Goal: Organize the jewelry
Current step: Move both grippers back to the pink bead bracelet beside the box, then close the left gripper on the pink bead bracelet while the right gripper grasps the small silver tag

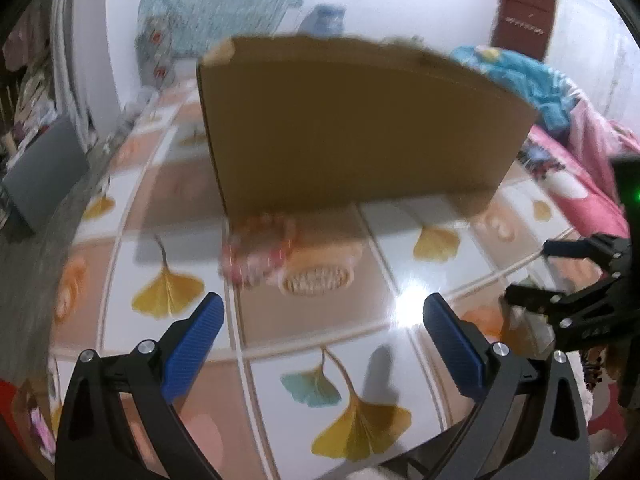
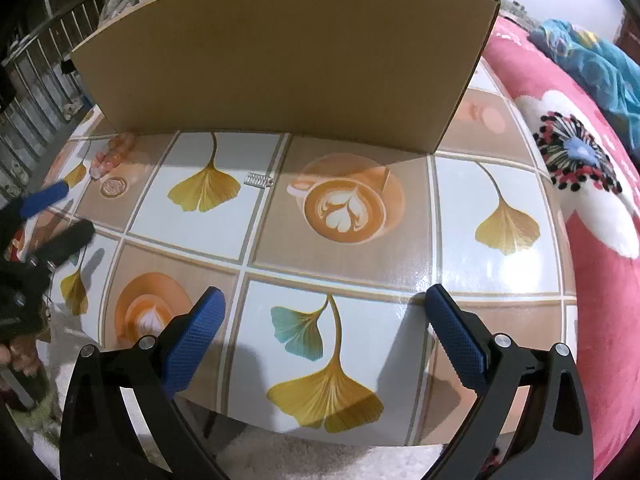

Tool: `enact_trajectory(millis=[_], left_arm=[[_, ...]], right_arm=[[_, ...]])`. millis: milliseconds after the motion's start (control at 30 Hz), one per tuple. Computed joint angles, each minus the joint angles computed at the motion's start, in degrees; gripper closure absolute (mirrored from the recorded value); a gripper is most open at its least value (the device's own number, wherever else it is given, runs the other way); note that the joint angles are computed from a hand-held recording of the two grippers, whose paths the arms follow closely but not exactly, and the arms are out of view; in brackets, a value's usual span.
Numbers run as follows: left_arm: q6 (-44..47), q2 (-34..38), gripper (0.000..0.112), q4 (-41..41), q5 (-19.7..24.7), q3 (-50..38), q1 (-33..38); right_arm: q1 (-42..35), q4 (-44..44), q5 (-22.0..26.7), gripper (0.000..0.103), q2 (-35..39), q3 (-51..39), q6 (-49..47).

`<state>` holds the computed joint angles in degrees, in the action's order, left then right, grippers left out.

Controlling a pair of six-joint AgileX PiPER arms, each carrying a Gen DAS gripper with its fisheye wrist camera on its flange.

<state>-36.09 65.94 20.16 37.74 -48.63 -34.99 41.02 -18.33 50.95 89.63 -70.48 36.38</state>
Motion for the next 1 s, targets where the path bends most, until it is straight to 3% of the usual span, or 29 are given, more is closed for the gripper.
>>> enact_trajectory(millis=[67,133,233,333,533,667,733,1000], left_arm=[[3.83,-0.1,0.019,-2.31,-1.75,-0.48,2.22],[9.14,1.02,0.033,-5.98,-2.87,-1.75,4.98],[15.3,4.89,0.055,-8.76,-1.66,-5.0,7.32],[18.02,7.56,0.069,-9.45,0.09,-6.89,7.7],[20.29,11.37,0.08,-9.46,3.13,-9.53,7.7],[19.39,11.87,0.09,-8.61,2.45,-9.6,7.82],[19.13,11.95,0.102,-8.51,2.22,-9.56,7.77],[18.29,7.88,0.103,-12.94,1.52,-6.13,5.97]], right_arm=[[0.37,-0.98,-1.24,0.008,-0.81,1.43,1.05],[0.72,-1.9,-2.91,0.008,-1.94,3.18,1.78],[0.74,-2.15,-4.98,0.008,-3.62,5.41,1.36],[0.79,-2.62,-7.21,0.008,-5.34,7.8,0.67],[0.3,-1.69,-11.51,0.008,-8.9,12.46,-1.56],[-1.83,3.06,-13.42,0.009,-10.55,13.87,-5.68],[-2.85,5.23,-14.5,0.013,-12.22,14.7,-7.12],[-4.38,8.33,-16.54,0.041,-10.25,11.22,-9.99]])
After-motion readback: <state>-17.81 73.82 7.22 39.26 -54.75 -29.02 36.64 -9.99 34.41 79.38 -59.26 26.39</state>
